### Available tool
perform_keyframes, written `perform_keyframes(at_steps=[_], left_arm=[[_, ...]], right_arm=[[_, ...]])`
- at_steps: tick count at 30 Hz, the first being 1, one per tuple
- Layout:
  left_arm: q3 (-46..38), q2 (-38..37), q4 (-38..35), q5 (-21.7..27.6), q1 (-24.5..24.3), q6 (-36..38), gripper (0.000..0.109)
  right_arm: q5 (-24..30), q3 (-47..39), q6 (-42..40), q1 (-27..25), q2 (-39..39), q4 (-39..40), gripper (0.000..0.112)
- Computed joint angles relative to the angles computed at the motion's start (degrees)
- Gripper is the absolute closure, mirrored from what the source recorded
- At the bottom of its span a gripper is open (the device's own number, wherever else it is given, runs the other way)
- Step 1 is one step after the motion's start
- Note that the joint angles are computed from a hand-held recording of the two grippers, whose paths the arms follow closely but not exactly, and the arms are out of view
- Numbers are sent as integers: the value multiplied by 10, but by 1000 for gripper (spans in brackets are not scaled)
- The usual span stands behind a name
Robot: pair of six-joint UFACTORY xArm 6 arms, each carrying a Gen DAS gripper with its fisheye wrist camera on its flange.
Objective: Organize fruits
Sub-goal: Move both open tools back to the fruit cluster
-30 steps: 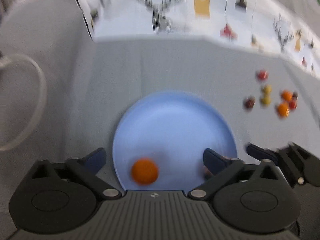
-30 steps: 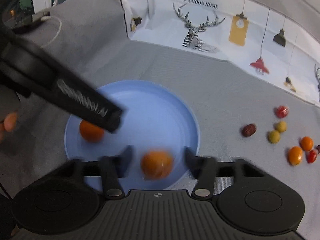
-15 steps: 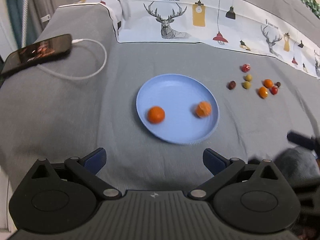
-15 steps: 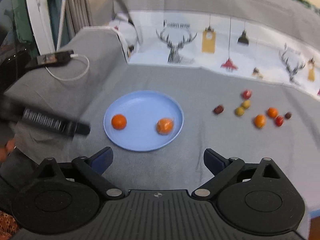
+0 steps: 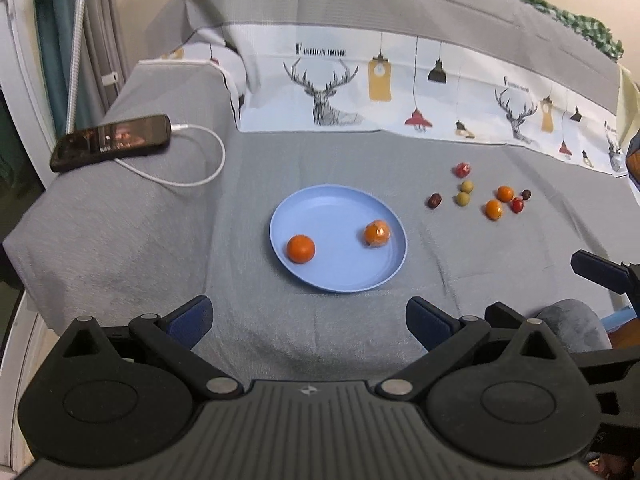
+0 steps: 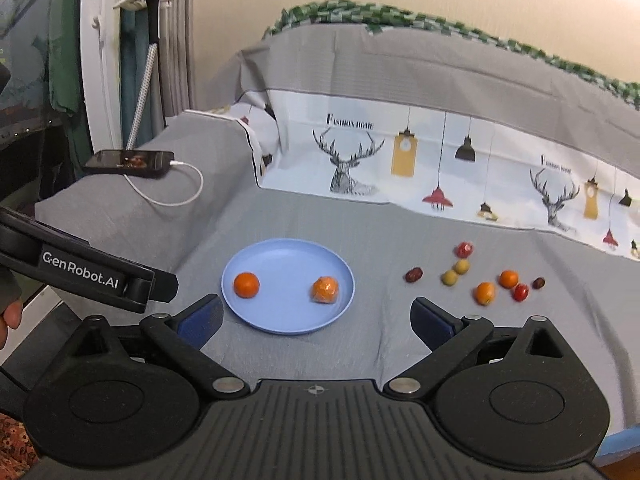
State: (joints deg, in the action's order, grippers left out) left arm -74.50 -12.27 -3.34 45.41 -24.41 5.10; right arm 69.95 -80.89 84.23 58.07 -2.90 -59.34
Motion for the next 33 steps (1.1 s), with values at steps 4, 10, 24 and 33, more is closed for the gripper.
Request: perform_keyframes(at_steps=[4,10,24,33], left_arm=[[17,-21,2,-13,0,-1,6],[27,-33,0,-22,0,-5,6],[-7,15,33,-2,-25,7,6],[-136,142,59,31,-60,-18,6]], right_arm=[[12,-6,-2,14,2,-17,12],[31,-10,0,30,2,-32,12],[-3,38,52,-1,-26,0,12],[-28,101,122,-60,-58,39,12]])
